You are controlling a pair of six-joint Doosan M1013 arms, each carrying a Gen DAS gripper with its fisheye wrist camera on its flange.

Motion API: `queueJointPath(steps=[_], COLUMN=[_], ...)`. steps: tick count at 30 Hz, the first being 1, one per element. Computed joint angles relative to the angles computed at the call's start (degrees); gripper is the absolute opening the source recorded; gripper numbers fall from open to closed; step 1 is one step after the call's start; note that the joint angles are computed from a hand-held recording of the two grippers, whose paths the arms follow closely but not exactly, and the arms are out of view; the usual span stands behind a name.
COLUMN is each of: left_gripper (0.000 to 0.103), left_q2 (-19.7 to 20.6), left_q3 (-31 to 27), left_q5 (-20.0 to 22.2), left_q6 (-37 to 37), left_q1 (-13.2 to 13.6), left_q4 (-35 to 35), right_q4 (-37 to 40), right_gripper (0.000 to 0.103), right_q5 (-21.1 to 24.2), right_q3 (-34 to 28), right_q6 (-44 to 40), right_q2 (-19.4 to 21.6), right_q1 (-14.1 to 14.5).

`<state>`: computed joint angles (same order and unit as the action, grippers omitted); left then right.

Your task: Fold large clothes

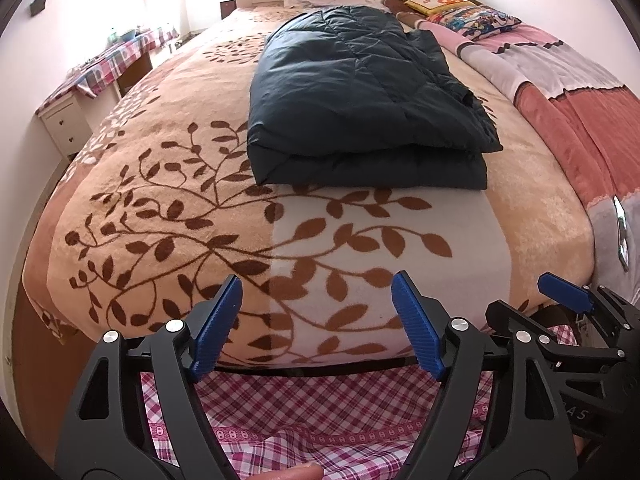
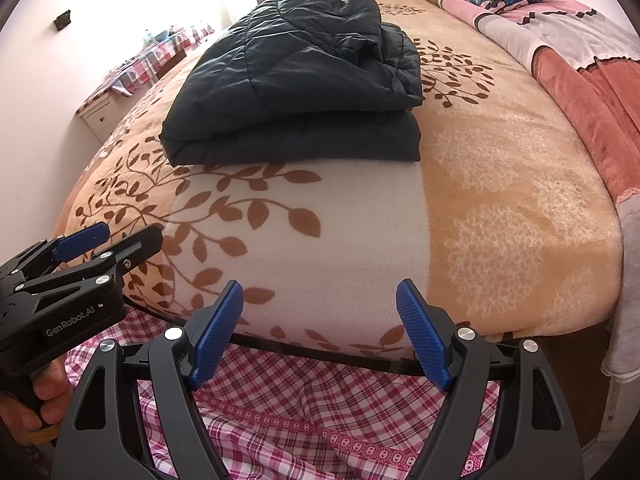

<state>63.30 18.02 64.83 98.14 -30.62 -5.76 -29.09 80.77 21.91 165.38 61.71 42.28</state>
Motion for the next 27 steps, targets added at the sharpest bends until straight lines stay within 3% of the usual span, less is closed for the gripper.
queueJointPath(steps=[27], left_gripper=[0.074], left_q2=[-1.2], left_q3=[2.1], left_q5=[-1.8], left_q6=[0.0], left_q1=[0.3], left_q4=[-1.0], right_q4=[-1.1], right_gripper=[0.077], right_q5=[0.9], right_q3=[-1.2], right_q6=[-0.8], right_q2=[0.5], right_q1=[0.3])
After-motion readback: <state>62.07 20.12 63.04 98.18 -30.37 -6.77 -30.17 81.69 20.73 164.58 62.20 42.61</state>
